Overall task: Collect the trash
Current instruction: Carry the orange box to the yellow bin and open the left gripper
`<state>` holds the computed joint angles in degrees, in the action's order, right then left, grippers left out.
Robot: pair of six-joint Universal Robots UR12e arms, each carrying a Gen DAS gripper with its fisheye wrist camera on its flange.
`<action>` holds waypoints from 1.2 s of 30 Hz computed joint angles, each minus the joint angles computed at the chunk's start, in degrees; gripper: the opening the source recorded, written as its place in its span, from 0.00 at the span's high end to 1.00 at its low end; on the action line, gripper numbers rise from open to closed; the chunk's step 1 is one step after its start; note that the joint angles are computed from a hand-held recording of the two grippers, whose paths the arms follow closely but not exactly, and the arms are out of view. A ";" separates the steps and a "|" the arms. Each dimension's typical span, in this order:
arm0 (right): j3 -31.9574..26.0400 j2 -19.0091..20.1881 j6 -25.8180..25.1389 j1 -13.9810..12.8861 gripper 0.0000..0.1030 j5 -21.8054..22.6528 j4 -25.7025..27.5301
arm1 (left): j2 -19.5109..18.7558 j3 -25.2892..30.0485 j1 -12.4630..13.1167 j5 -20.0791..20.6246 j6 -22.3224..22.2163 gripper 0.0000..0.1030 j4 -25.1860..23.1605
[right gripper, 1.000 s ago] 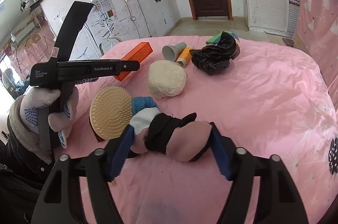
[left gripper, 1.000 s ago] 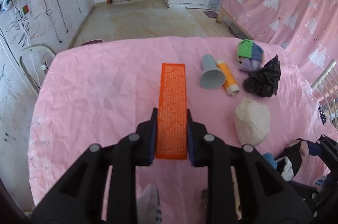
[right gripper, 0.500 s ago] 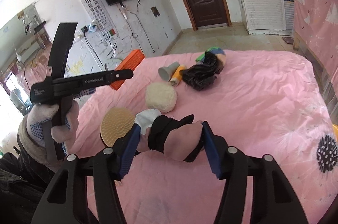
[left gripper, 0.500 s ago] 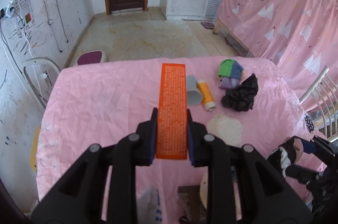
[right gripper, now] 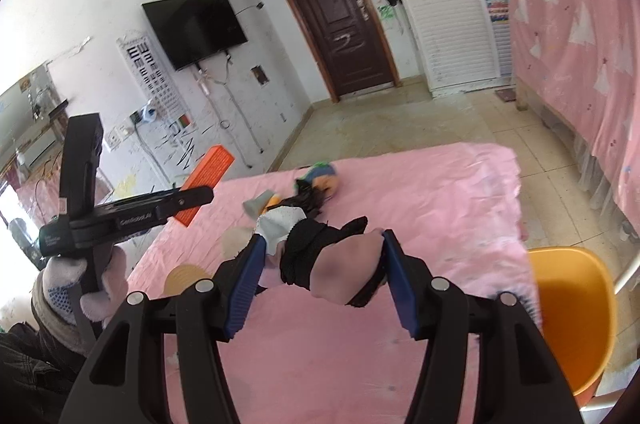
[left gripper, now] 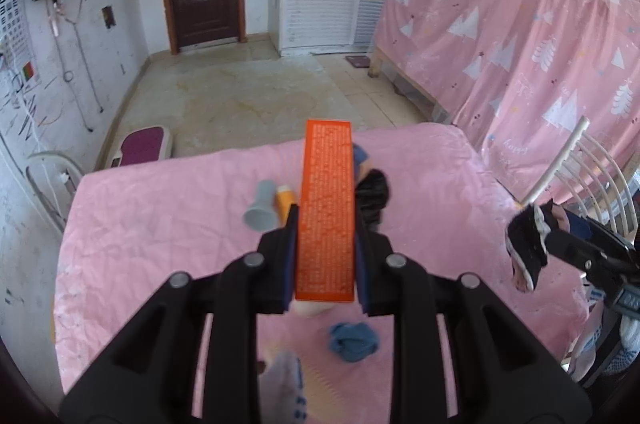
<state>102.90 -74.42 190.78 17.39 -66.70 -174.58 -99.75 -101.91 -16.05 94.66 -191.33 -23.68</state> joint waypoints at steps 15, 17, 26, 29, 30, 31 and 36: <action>6.79 -3.65 4.60 -7.50 0.52 -3.37 -6.01 | -5.68 7.60 -5.16 -4.03 1.48 0.78 -2.24; 7.21 -3.63 4.96 -8.21 0.52 -3.87 -6.21 | -6.40 8.50 -5.93 -4.35 1.77 0.78 -2.57; 8.51 -2.49 5.11 -10.30 0.51 -7.00 -5.13 | -10.83 14.53 -9.36 -8.88 3.26 0.78 -5.68; 8.60 -1.72 5.88 -11.56 0.45 -5.21 -3.95 | -12.79 17.01 -10.44 -9.66 3.01 0.78 -7.39; 8.55 -1.53 6.29 -11.97 0.42 -4.63 -3.76 | -13.42 17.82 -10.67 -10.09 2.86 0.78 -8.14; 8.82 -1.35 6.80 -12.53 0.41 -3.57 -4.14 | -13.85 18.38 -10.85 -10.26 2.83 0.78 -8.67; 9.84 -1.26 8.72 -14.08 0.33 -1.94 -6.34 | -16.84 22.13 -12.25 -10.28 3.60 0.78 -11.93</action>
<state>112.74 -75.68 199.50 3.31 -68.64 -180.92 -116.59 -79.79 -28.30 84.38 -187.73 -35.60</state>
